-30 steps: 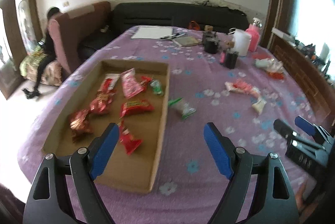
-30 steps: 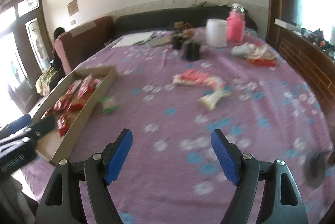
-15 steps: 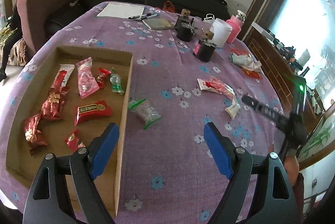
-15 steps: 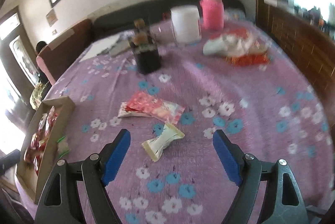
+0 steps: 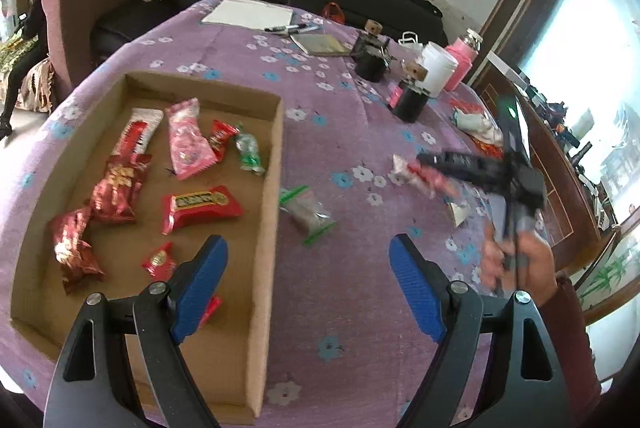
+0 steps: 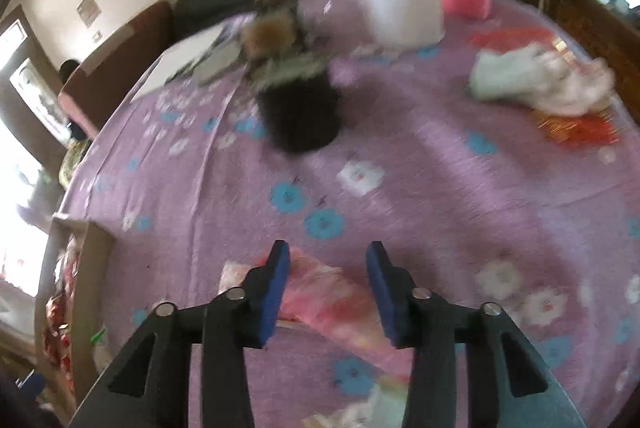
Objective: Organize snacks
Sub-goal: 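Grasp the pink cartoon candy bar with the left tool while the right tool grasps the cream-wrapped candy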
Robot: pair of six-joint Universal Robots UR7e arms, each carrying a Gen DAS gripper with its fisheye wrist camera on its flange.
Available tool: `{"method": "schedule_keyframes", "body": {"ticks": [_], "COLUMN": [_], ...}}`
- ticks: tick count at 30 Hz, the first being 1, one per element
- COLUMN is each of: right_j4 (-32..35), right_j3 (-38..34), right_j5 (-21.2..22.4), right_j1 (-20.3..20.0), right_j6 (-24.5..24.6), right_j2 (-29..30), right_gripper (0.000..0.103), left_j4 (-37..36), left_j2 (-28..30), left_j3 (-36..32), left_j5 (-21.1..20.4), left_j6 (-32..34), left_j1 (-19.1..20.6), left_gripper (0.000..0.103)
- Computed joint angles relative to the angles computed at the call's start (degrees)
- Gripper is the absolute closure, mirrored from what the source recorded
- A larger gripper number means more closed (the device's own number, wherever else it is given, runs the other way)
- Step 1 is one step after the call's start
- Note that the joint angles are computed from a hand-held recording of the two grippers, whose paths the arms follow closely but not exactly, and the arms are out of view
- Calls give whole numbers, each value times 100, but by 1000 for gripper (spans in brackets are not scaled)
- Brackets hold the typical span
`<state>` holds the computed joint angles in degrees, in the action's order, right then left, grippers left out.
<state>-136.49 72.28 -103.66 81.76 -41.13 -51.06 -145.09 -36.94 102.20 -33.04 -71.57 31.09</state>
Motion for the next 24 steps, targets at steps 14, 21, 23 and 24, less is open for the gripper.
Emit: {"method": "schedule_keyframes", "body": {"ticks": [14, 21, 23, 24], "right_j4": [-326, 251, 348, 718], "right_j3": [1803, 1766, 1669, 1535], "right_j5": [1184, 1232, 1029, 1123], "right_j1": [-548, -488, -473, -506], "right_j6": [-1006, -1331, -1125, -1147], "right_j2": [-1668, -1498, -1357, -1339], "right_gripper": [41, 41, 38, 39], "left_j4": [-335, -392, -296, -211], "left_j2": [357, 717, 797, 836], "left_j3": [-430, -911, -1033, -1107], "left_j5": [-332, -473, -490, -500], "left_j6": [627, 875, 864, 857], "left_j1": [135, 221, 252, 274], "left_gripper": [20, 20, 20, 20]}}
